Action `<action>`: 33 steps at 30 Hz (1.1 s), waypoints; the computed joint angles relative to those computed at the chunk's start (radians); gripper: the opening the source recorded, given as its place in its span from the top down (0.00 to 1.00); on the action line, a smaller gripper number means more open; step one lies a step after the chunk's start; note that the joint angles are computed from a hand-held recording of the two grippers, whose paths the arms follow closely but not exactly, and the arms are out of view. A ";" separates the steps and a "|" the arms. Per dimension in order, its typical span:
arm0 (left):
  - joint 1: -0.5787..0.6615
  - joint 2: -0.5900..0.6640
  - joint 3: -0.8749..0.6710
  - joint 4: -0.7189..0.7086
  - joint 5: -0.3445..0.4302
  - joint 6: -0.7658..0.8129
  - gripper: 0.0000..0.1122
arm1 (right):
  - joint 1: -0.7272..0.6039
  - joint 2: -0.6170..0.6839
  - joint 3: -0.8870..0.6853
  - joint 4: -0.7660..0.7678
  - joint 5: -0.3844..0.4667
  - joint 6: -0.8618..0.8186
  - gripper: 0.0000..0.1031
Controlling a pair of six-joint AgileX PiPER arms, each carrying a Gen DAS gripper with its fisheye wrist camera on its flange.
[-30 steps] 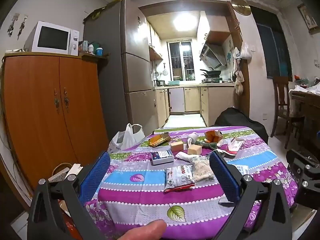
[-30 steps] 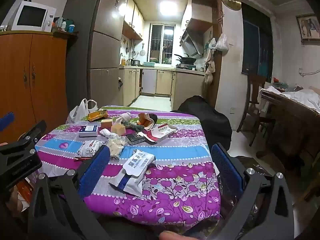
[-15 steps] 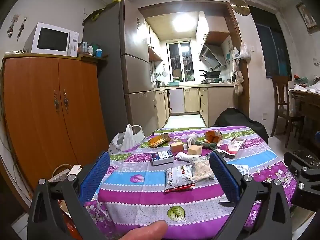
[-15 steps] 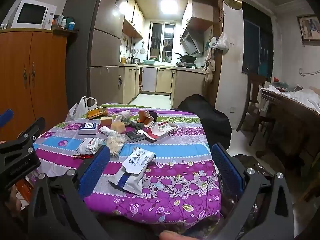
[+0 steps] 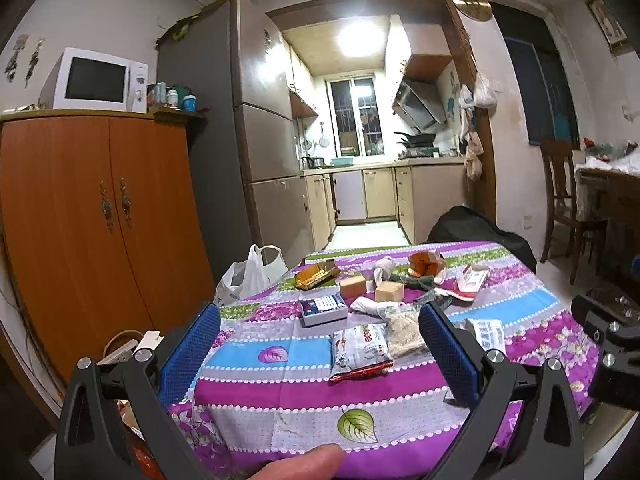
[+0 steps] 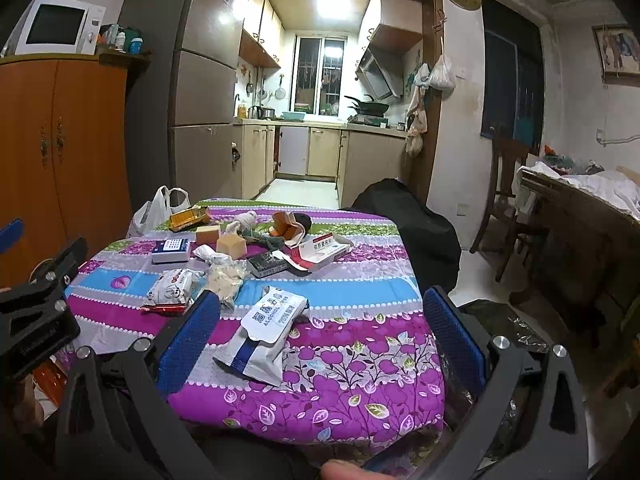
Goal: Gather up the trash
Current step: 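Move right tool to the white alcohol-wipes pack while left tool approaches the white snack bag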
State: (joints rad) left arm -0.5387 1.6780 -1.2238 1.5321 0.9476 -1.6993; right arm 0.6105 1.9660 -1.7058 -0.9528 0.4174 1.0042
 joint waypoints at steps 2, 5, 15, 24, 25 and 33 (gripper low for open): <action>0.012 0.014 -0.006 0.000 -0.016 0.022 0.12 | -0.008 0.001 -0.010 0.068 -0.010 -0.037 0.05; 0.048 0.022 -0.005 -0.022 -0.075 0.053 0.12 | -0.024 -0.001 -0.011 0.165 -0.041 -0.068 0.05; 0.185 -0.023 0.048 -0.254 -0.354 0.318 0.12 | -0.046 0.029 -0.025 0.447 -0.077 -0.220 0.05; 0.240 -0.061 0.113 -0.359 -0.479 0.480 0.12 | -0.069 0.100 -0.138 0.673 0.024 -0.357 0.05; 0.242 -0.057 0.107 -0.346 -0.466 0.465 0.12 | -0.075 0.109 -0.155 0.708 0.038 -0.379 0.05; 0.293 0.024 0.004 -0.401 -0.404 0.524 0.12 | -0.056 0.192 -0.313 0.614 0.192 -0.301 0.05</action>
State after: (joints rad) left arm -0.2453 1.7023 -1.2196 1.1313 0.5434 -1.1755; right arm 0.5549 2.1576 -2.0186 -0.3388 0.6092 0.7030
